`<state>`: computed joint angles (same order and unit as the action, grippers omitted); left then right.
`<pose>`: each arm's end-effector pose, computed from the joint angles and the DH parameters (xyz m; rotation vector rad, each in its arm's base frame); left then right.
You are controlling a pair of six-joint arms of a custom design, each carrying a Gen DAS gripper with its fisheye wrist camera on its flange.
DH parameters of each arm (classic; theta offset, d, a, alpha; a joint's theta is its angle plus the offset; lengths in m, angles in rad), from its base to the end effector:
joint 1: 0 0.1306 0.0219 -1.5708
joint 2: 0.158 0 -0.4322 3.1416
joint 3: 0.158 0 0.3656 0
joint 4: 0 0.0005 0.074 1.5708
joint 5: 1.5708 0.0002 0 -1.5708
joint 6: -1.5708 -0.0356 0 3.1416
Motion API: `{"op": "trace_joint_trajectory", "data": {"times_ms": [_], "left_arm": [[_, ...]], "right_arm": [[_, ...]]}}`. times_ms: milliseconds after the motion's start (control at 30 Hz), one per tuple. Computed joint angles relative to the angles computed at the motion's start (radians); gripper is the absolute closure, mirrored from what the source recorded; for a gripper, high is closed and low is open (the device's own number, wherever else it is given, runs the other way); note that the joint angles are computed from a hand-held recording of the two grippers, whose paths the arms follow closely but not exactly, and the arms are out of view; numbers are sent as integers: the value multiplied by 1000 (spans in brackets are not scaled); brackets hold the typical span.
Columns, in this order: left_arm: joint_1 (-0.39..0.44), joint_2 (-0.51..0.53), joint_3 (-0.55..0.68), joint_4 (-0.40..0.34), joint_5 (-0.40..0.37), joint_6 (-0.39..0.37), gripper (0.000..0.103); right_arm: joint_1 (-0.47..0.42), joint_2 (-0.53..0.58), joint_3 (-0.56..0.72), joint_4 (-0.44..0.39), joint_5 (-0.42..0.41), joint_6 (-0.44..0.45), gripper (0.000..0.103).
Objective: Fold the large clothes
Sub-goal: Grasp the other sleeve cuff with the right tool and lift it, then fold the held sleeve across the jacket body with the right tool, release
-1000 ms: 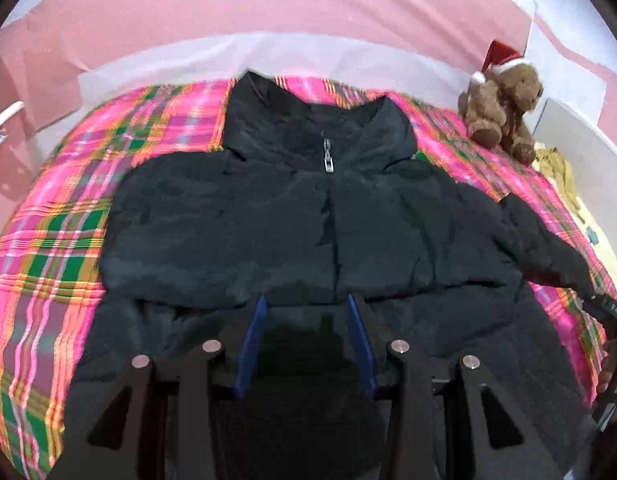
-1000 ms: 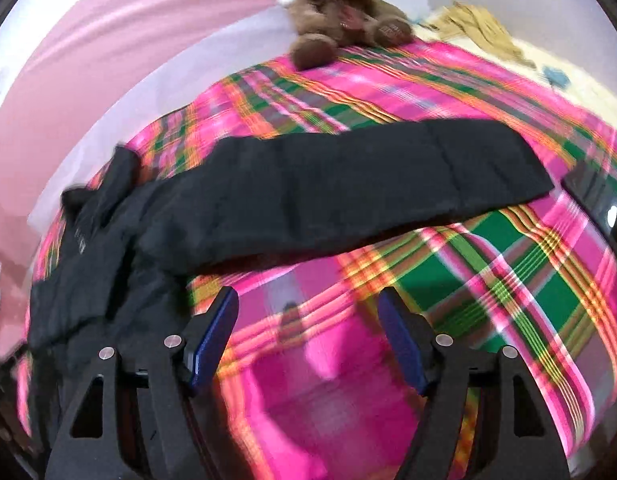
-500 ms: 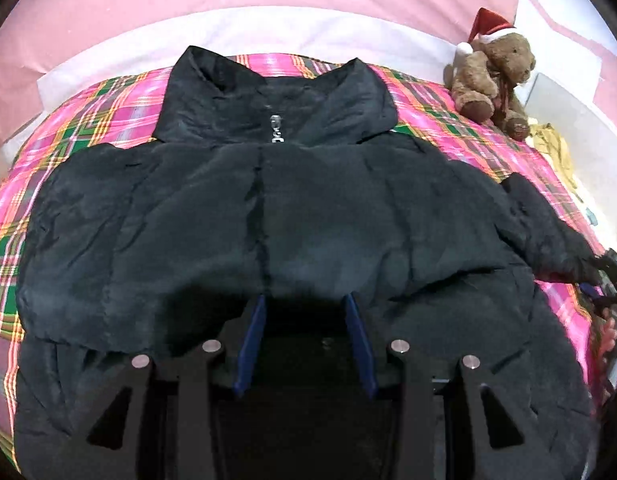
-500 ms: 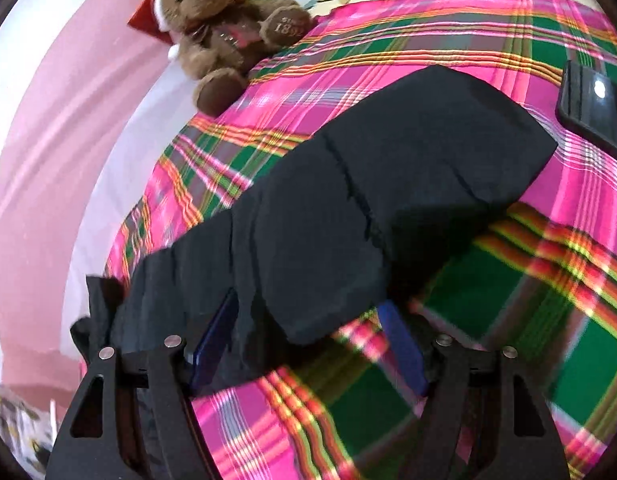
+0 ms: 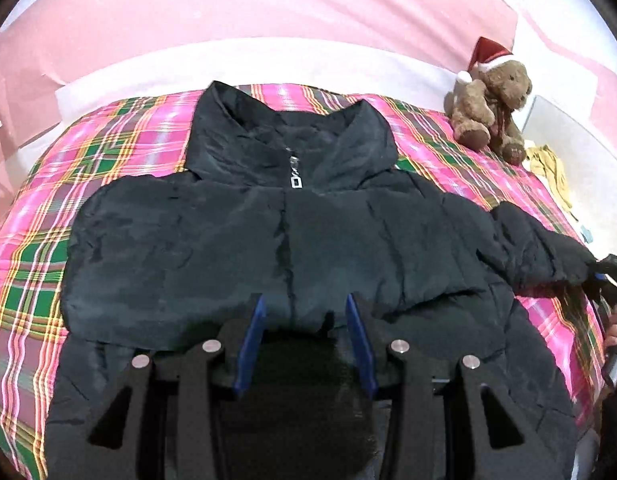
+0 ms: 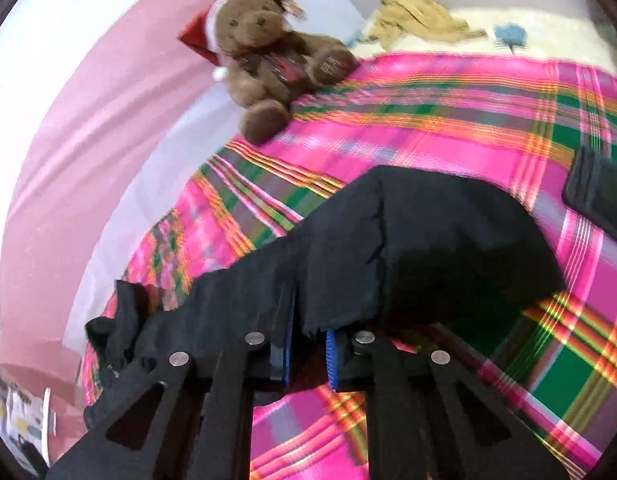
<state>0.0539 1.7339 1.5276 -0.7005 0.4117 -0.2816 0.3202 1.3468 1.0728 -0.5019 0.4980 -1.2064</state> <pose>0.5817 0.0166 0.3817 0.4445 2.3656 -0.3561 0.4045 0.1157 0.3891 1.1720 1.9139 0.2376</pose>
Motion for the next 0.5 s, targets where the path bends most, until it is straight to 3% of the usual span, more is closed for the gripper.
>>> {"op": "trace_joint_trajectory", "data": {"times_ms": [267,500], "left_arm": [[21,-15,-3,2,16,19,60],[40,-34,-15,2,37,19,60]], "right_arm": [[81,12,131,-29,69,121,91],[139,73,249,-24,74,222,91]]}}
